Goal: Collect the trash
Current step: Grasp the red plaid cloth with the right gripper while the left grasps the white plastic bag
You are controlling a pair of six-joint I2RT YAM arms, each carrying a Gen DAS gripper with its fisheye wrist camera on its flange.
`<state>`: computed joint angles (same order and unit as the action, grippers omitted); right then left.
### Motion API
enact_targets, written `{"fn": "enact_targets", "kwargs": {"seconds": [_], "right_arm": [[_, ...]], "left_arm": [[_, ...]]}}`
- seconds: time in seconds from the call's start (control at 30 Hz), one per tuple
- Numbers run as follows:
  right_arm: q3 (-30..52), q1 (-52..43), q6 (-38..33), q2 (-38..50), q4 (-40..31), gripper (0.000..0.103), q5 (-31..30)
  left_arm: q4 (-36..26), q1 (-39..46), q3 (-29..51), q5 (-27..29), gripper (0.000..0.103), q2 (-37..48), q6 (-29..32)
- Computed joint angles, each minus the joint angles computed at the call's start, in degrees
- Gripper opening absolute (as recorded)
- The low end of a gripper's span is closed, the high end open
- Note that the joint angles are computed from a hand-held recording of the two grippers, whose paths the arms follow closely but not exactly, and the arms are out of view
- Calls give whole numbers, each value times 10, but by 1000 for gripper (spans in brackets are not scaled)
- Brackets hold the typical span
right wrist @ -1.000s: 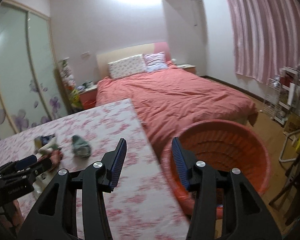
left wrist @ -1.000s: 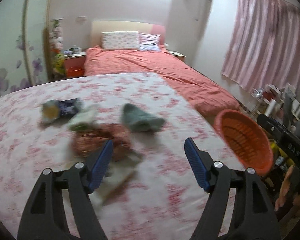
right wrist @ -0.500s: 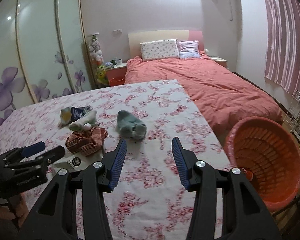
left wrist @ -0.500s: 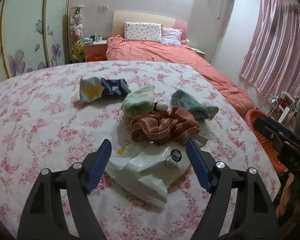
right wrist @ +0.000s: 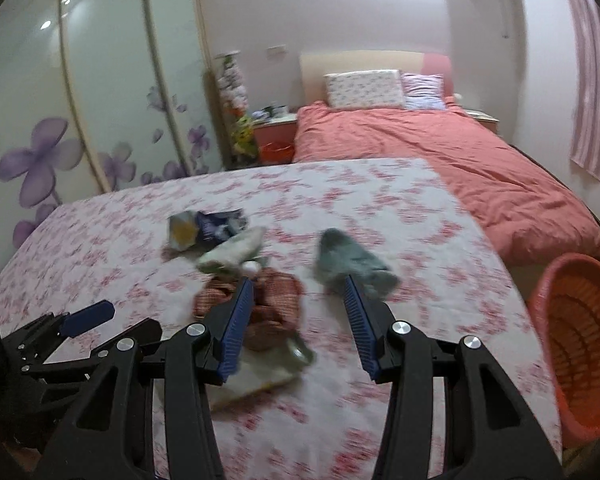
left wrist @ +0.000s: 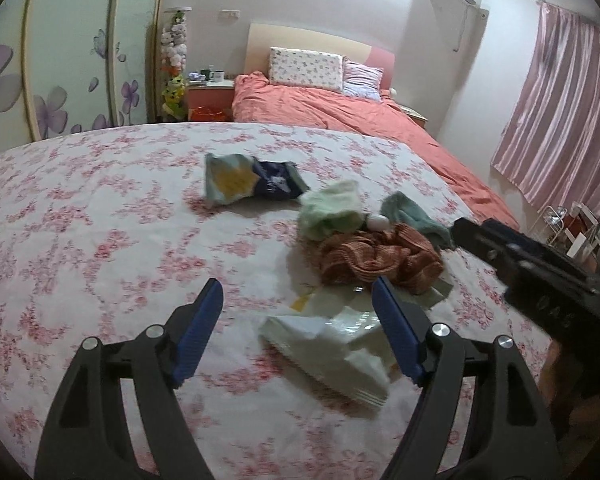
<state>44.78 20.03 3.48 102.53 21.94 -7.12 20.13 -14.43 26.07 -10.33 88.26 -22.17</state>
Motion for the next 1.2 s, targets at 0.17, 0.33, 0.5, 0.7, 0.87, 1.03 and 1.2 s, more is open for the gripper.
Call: {"fn": "enact_targets", "kwargs": {"seconds": [0.17,0.33,0.5,0.7,0.87,1.03,1.2], "right_arm": [[65,20,10,63,-46,48,25],[77,26,1,80,-75,16,25],[39,18,-1,29,-56,10,17],[-3,-5,2,-38,-28,9,25],[-31,-30,7,-77,-10,9,27],[-52,-54,10,-92,-3,9,27],[-70,-76,10,-88,1,9,21]], "left_arm": [[6,32,-14,17,76,-8,6],[14,51,-25,29,76,-9,7],[16,58,-34,37,76,-17,7],[9,40,-36,36,76,-26,0],[5,2,-24,32,82,-13,-5],[5,-41,9,30,86,31,-1],[9,-81,39,24,92,74,8]]}}
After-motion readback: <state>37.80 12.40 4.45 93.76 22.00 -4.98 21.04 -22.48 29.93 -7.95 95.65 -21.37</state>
